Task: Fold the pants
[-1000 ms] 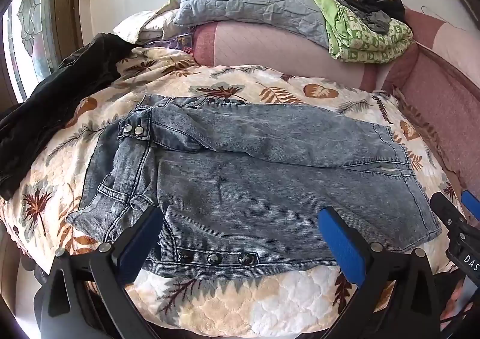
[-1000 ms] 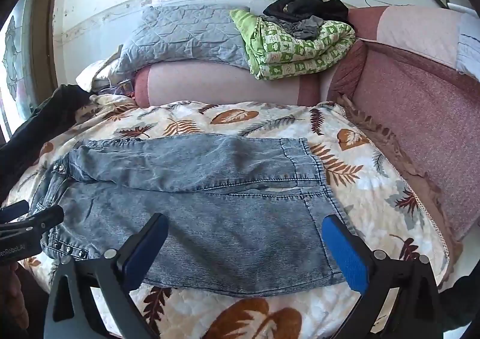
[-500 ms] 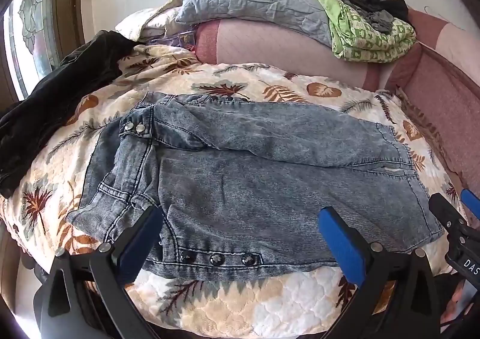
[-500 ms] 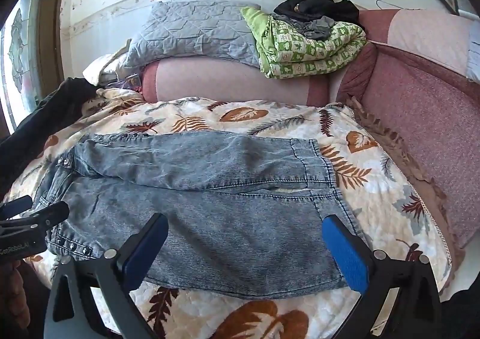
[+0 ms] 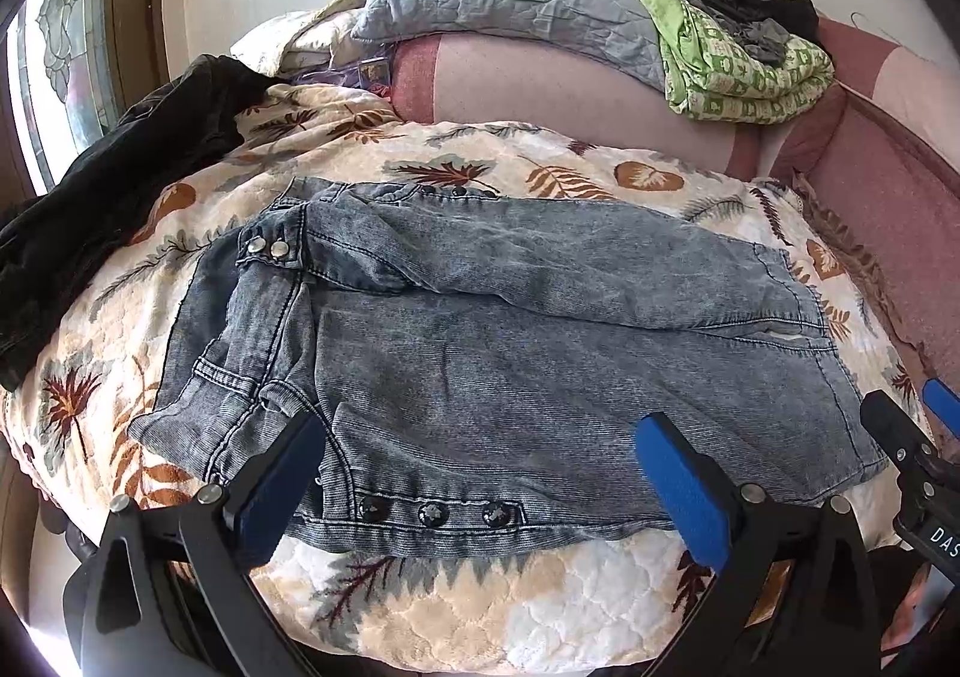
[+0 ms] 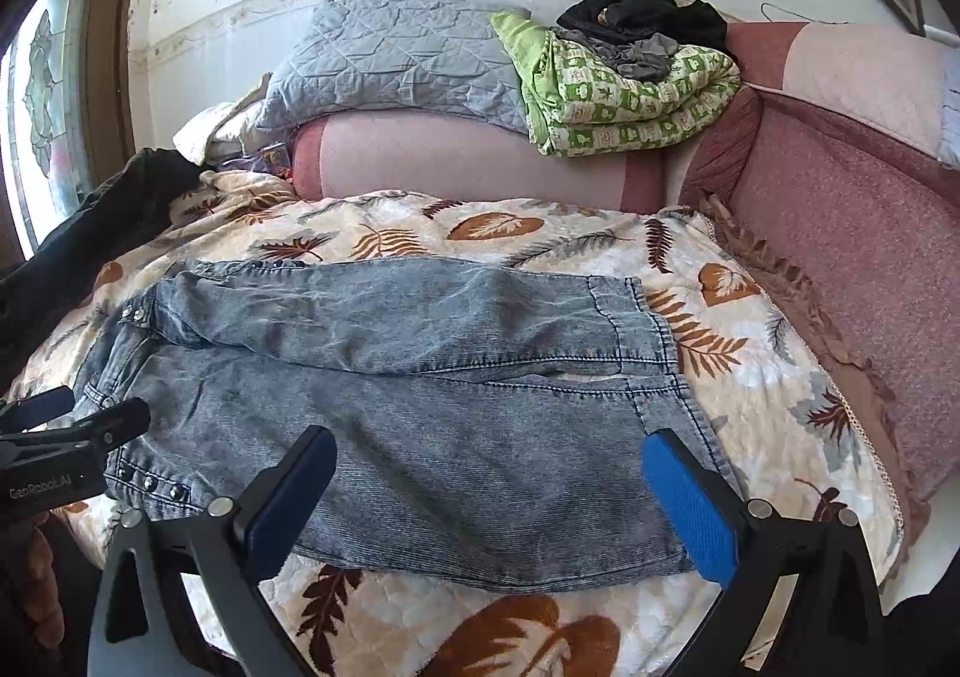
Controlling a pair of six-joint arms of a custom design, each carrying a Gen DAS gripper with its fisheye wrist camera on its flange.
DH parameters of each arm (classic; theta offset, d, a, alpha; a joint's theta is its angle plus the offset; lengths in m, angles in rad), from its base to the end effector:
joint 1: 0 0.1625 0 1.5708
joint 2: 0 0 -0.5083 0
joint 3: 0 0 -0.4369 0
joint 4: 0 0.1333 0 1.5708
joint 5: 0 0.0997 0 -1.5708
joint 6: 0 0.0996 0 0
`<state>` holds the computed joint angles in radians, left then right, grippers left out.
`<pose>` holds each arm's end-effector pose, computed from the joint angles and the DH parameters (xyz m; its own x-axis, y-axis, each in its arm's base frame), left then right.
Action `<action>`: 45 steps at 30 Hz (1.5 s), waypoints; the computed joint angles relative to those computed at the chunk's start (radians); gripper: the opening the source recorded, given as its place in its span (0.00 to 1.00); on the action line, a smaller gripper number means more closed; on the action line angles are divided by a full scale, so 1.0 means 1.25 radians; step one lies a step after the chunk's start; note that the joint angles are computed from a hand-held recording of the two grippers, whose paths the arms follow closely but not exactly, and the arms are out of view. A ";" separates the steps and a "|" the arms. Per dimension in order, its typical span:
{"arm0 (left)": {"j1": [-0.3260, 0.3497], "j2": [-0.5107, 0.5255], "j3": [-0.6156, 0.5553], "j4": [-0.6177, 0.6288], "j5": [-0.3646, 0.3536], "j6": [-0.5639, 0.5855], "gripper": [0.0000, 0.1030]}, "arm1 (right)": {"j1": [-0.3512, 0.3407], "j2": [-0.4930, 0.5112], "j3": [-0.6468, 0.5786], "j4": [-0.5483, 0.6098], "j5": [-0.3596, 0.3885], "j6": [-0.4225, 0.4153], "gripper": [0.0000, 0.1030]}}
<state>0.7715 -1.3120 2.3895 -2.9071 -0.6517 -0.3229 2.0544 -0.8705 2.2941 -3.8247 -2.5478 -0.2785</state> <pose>-0.1736 -0.4652 0.2362 -0.7593 0.0639 -0.6476 0.4767 0.7321 -0.4866 0.2774 -0.4191 0.1550 -0.6635 0.1064 0.7405 -0.5160 0.6517 -0.5560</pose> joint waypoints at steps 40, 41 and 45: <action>0.036 -0.008 -0.012 0.022 -0.019 -0.007 1.00 | -0.048 -0.075 0.041 0.078 0.051 0.102 1.00; 0.038 -0.008 -0.014 0.022 -0.019 -0.006 1.00 | -0.052 -0.082 0.045 0.077 0.056 0.107 1.00; 0.048 -0.001 -0.023 0.025 -0.007 0.011 1.00 | -0.071 -0.107 0.051 0.093 0.077 0.121 1.00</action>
<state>0.8318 -1.3137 2.3603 -2.8764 -0.6599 -0.3090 1.9658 -1.0045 2.3576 -3.7082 -2.4510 -0.1267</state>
